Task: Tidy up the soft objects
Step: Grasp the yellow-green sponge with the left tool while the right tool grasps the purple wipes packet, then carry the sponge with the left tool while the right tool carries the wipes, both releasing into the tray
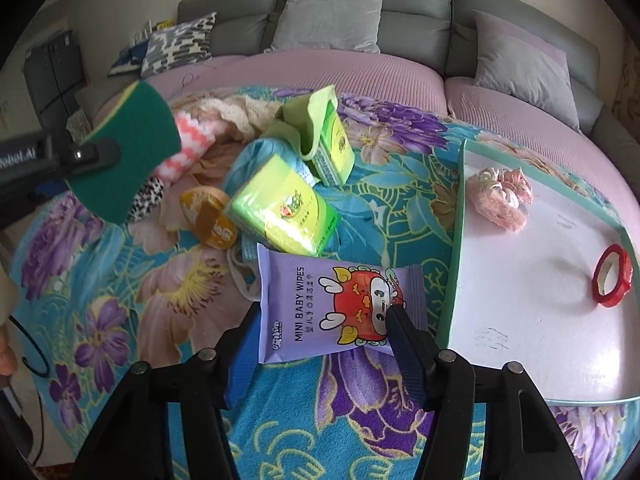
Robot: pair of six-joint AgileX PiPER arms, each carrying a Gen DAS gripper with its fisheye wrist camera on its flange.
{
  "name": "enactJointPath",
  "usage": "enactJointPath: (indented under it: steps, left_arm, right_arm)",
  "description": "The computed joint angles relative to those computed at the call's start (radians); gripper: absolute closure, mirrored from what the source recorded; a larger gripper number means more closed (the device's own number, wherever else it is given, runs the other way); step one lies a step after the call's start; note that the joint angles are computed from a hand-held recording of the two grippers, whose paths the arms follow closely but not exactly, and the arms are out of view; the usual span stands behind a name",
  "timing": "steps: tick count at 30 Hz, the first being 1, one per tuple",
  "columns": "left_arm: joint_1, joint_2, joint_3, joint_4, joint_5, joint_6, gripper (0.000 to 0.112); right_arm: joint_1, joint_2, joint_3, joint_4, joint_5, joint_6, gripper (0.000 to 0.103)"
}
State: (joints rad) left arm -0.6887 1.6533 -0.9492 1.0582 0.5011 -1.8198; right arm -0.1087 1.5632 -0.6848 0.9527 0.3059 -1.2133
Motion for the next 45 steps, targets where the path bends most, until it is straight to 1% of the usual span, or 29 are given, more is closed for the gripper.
enactJointPath:
  steps: [4,8,16,18,20,22,26,29,33,39,41,45]
  left_arm:
    - [-0.01,-0.011,0.004,0.016,0.015,-0.017,0.077]
    - [-0.028,-0.023,0.003,0.04,0.04,-0.033,0.077]
    - [-0.099,-0.057,-0.019,0.1,0.132,-0.064,0.077]
    - [-0.119,-0.056,-0.035,0.113,0.148,-0.063,0.077]
    - [-0.135,-0.042,-0.059,0.122,0.147,-0.05,0.077]
    - [-0.151,-0.018,-0.092,0.125,0.126,-0.022,0.077]
    - [-0.194,0.052,-0.187,0.11,0.107,0.067,0.077]
    - [-0.23,0.126,-0.287,0.085,0.083,0.163,0.077]
    - [-0.271,0.234,-0.421,0.057,0.042,0.268,0.077]
    - [-0.321,0.398,-0.629,-0.041,0.038,0.467,0.077]
    - [-0.334,0.44,-0.675,-0.046,0.036,0.495,0.077]
    - [-0.344,0.531,-0.789,-0.103,0.072,0.576,0.077]
  right_arm:
    - [-0.053,-0.036,0.003,0.132,0.066,-0.118,0.04]
    - [-0.102,-0.073,0.009,0.215,0.127,-0.18,0.04]
    - [-0.236,-0.133,0.002,0.317,0.265,-0.263,0.04]
    - [-0.269,-0.145,-0.001,0.325,0.276,-0.274,0.04]
    - [-0.288,-0.151,-0.003,0.322,0.248,-0.276,0.04]
    - [-0.317,-0.14,-0.013,0.314,0.232,-0.275,0.04]
    - [-0.402,-0.109,-0.047,0.291,0.23,-0.263,0.04]
    - [-0.452,-0.084,-0.069,0.268,0.184,-0.25,0.04]
    - [-0.525,-0.037,-0.109,0.243,0.148,-0.222,0.04]
    - [-0.597,0.018,-0.15,0.232,0.058,-0.213,0.04]
    - [-0.613,0.034,-0.162,0.234,0.029,-0.213,0.04]
    - [-0.634,0.054,-0.175,0.257,-0.015,-0.232,0.039]
